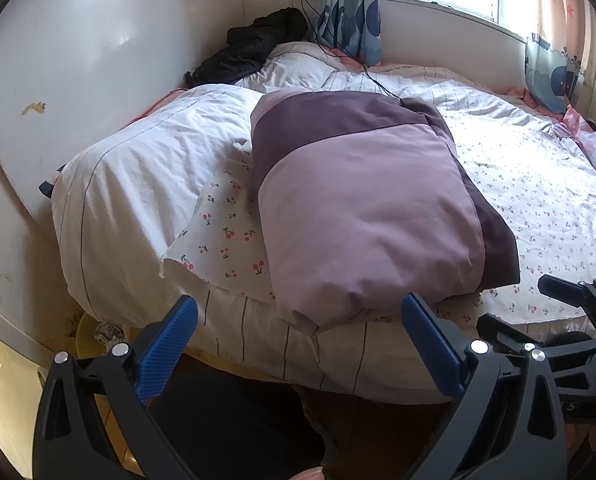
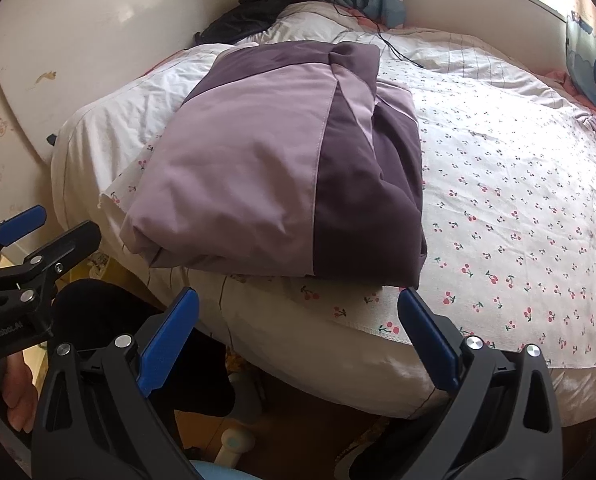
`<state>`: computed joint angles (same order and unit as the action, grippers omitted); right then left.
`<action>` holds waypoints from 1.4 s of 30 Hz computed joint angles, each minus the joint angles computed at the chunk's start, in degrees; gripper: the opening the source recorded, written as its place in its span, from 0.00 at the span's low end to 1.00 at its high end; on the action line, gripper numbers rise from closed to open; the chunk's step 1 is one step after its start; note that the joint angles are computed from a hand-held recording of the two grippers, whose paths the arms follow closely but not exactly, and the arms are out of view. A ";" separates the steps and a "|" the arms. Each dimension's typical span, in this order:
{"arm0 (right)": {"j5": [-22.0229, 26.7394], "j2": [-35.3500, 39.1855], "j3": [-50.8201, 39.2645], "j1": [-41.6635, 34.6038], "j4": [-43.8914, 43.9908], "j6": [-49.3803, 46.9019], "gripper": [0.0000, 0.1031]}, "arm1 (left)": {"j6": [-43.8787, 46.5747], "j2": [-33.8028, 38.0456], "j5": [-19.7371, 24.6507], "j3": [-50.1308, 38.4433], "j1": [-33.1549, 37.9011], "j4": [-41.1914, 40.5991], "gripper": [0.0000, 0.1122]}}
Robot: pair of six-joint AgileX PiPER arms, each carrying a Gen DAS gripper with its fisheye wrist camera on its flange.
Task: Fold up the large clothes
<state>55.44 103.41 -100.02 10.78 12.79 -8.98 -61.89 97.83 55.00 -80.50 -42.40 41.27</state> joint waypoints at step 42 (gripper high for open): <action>1.29 0.93 -2.45 3.05 -6.57 1.69 0.93 | 0.84 1.84 3.19 -1.79 -0.31 -0.73 0.87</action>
<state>56.73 104.34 -102.47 13.82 6.22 -7.29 -61.04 99.67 58.19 -82.29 -42.71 40.54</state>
